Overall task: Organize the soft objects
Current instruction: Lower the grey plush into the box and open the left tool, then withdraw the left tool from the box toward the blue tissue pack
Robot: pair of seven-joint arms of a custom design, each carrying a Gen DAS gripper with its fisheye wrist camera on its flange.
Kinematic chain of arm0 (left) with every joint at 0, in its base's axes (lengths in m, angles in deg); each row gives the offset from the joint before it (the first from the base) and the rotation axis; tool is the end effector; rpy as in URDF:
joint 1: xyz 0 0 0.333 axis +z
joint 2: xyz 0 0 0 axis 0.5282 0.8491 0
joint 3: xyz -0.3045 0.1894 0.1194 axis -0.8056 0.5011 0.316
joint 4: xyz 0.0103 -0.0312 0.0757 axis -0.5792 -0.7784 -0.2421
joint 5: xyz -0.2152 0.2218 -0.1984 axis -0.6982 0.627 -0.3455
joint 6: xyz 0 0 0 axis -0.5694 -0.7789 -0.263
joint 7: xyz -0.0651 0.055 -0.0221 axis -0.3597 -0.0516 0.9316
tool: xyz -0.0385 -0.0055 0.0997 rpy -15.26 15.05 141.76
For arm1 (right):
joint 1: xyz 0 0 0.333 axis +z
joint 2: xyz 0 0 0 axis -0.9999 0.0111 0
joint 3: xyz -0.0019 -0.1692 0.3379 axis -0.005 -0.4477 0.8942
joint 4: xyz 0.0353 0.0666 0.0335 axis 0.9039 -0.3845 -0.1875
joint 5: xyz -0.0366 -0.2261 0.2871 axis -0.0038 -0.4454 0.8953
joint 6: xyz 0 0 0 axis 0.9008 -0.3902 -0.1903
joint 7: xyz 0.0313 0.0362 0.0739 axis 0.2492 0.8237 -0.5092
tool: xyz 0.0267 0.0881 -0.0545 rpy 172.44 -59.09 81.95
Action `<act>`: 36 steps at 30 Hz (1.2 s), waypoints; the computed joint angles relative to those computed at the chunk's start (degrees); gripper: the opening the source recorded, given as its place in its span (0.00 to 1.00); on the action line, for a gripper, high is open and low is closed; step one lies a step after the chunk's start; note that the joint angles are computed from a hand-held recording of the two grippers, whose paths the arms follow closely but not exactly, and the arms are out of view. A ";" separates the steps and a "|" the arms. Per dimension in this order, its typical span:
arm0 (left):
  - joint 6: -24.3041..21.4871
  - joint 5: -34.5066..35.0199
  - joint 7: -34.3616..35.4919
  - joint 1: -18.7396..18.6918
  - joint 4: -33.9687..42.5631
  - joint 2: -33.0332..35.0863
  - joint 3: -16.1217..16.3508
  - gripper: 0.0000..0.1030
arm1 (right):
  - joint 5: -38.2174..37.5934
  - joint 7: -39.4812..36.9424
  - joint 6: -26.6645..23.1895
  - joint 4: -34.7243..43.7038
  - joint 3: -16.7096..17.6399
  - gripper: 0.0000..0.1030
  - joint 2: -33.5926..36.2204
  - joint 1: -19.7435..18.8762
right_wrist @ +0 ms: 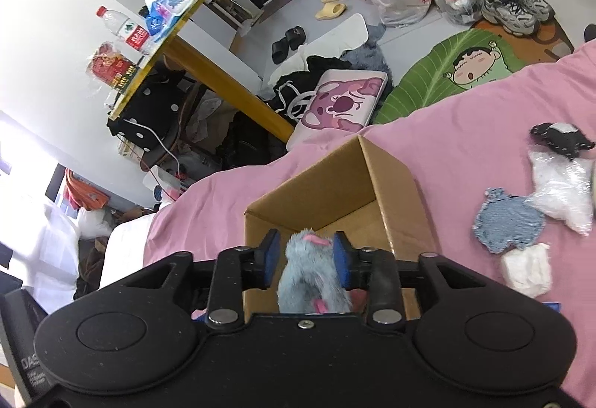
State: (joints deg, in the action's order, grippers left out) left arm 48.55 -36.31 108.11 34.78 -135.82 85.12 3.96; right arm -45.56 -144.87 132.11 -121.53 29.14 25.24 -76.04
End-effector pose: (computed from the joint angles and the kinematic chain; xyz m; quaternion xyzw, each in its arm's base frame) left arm 0.6510 -0.0880 0.5823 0.6216 -0.7001 0.3492 0.0393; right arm 0.5132 0.2103 0.5768 -0.3131 0.8467 -0.1114 0.4156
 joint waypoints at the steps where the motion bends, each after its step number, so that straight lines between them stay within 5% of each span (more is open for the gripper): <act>1: 0.68 1.11 -0.25 -0.37 -0.54 -0.62 0.14 0.65 | -0.06 -0.18 -0.38 -0.46 0.07 0.40 -0.71 0.08; 12: 3.34 7.91 -0.92 -2.77 -4.06 -5.94 0.93 0.83 | -0.93 -2.55 -2.38 -4.93 3.64 0.58 -7.62 -3.47; 25: 5.19 11.91 0.66 -5.62 -10.60 -13.43 2.28 0.86 | 0.47 -9.75 -4.69 -11.42 8.68 0.79 -17.37 -9.23; 36: 7.80 10.43 2.52 -8.75 -16.04 -19.39 3.11 0.93 | 8.02 -20.41 -1.67 -17.39 10.64 0.89 -24.26 -12.80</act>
